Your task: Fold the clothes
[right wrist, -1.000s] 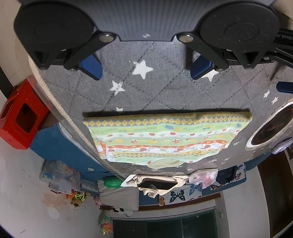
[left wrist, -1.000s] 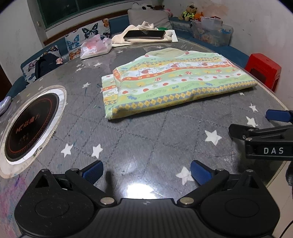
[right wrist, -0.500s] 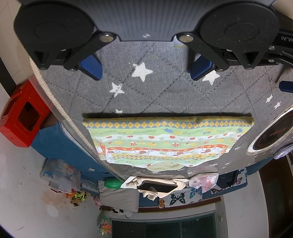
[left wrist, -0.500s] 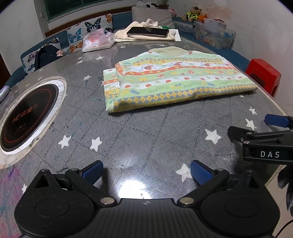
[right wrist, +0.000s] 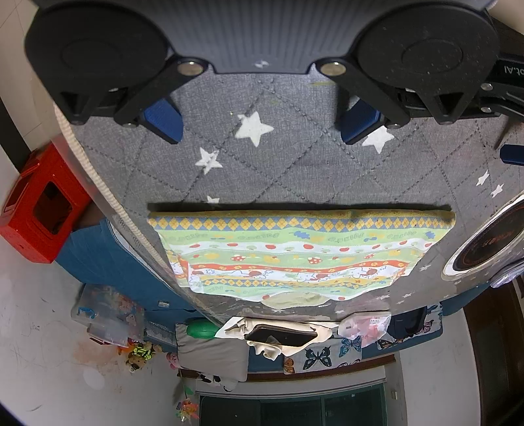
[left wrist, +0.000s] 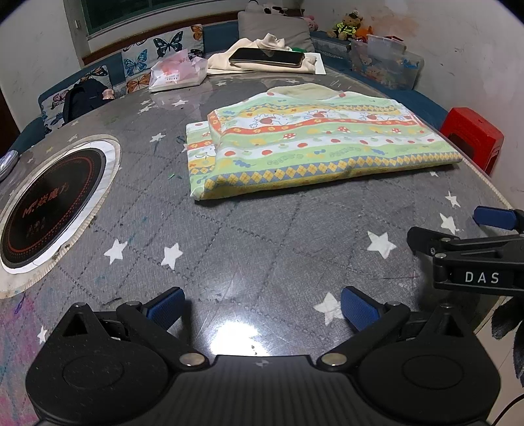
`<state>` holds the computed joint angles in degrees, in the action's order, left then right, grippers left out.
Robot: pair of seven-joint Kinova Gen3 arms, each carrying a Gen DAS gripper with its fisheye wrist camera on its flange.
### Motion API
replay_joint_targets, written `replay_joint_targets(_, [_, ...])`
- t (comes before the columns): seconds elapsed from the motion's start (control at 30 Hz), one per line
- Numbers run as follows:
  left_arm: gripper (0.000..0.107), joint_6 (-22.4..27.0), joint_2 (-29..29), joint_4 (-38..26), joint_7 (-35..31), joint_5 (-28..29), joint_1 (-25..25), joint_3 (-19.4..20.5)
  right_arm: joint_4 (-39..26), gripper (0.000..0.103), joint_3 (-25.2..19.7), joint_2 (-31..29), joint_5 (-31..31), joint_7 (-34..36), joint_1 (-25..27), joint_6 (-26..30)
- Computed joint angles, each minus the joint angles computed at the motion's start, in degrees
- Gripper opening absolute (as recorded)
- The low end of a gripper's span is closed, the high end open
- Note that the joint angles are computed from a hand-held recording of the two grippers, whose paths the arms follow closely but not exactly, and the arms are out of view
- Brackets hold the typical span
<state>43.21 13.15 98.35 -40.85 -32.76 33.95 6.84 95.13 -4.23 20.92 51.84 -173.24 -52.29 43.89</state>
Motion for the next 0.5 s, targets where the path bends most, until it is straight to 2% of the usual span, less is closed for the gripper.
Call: replay_joint_targets(0.5, [0.103, 0.1, 0.0, -0.06, 0.14, 0.07, 0.03, 0.06, -0.04, 0.103, 0.06, 0.07, 0.13, -0.01, -0.09, -0.02])
